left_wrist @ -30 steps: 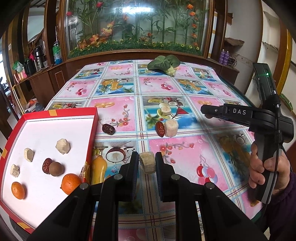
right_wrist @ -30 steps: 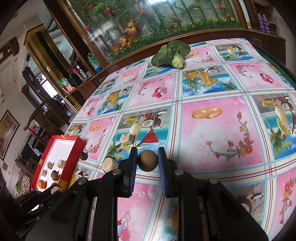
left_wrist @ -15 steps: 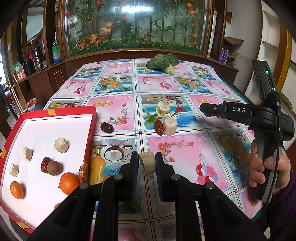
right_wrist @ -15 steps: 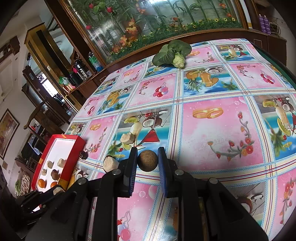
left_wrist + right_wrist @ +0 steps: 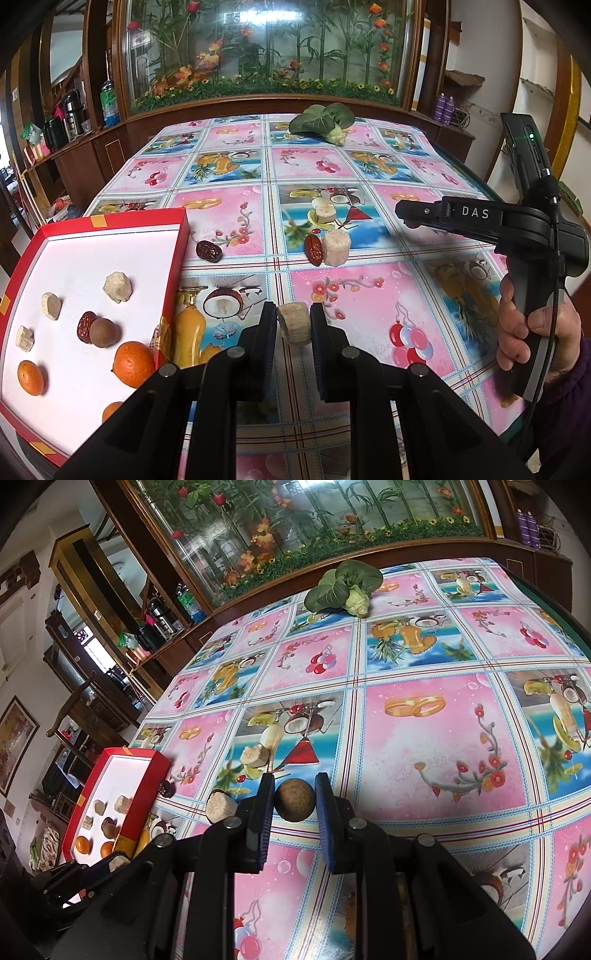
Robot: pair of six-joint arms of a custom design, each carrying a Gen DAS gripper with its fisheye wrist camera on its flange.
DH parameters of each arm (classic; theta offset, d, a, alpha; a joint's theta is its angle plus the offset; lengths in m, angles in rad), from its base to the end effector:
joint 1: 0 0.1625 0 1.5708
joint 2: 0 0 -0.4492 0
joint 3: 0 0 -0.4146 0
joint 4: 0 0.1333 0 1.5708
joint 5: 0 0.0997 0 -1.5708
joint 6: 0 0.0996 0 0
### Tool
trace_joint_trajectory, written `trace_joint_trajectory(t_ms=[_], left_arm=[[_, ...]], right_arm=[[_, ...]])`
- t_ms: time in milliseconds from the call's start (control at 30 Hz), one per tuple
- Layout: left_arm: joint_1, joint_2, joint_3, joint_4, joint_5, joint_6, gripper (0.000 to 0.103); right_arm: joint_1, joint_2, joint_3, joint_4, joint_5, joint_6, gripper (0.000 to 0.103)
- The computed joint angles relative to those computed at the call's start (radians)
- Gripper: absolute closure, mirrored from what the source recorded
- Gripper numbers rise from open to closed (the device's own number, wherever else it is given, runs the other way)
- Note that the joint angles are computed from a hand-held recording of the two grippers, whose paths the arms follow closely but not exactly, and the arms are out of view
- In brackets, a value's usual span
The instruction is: Organize fruits
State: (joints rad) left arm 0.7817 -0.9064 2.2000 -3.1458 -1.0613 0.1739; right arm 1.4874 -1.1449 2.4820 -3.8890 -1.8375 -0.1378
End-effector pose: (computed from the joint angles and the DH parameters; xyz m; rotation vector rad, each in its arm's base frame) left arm -0.2341 -0.4886 0.0615 1.1549 2.4239 -0.5737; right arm 0.0720 -0.4244 0.1977 -0.1105 -2.4905 1.2831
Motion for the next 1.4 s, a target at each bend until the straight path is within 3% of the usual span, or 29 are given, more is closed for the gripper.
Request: trace_joint_trajectory(t_ms=[233, 400, 567, 700, 800, 967, 1100, 1400], left_arm=[[0.005, -0.027, 0.002, 0.01, -0.039, -0.01, 0.086], [0.007, -0.13, 0.027, -0.097, -0.037, 0.053, 0.086], [0.054, -0.212, 0.038, -0.215, 0.11, 0.128, 0.086], [0.139, -0.247, 0.019, -0.188, 0.199, 0.111, 0.086], [0.192, -0.259, 0.012, -0.164, 0.227, 0.085, 0.086], [0.238, -0.251, -0.009, -0.13, 0.227, 0.063, 0.086], [0.254, -0.24, -0.017, -0.121, 0.212, 0.08, 0.086], [0.274, -0.21, -0.045, -0.08, 0.214, 0.096, 0.086]], right_arm=[[0.004, 0.004, -0.001, -0.005, -0.007, -0.003, 0.079], [0.005, 0.004, -0.004, -0.015, 0.004, 0.03, 0.079], [0.075, 0.052, -0.048, 0.0, 0.104, 0.054, 0.079], [0.175, 0.134, -0.143, 0.084, 0.149, 0.028, 0.079], [0.241, 0.208, -0.229, 0.189, 0.175, 0.015, 0.079], [0.324, 0.329, -0.34, 0.316, 0.171, -0.013, 0.079], [0.346, 0.369, -0.363, 0.357, 0.164, -0.03, 0.079], [0.405, 0.425, -0.417, 0.463, 0.048, -0.043, 0.079]])
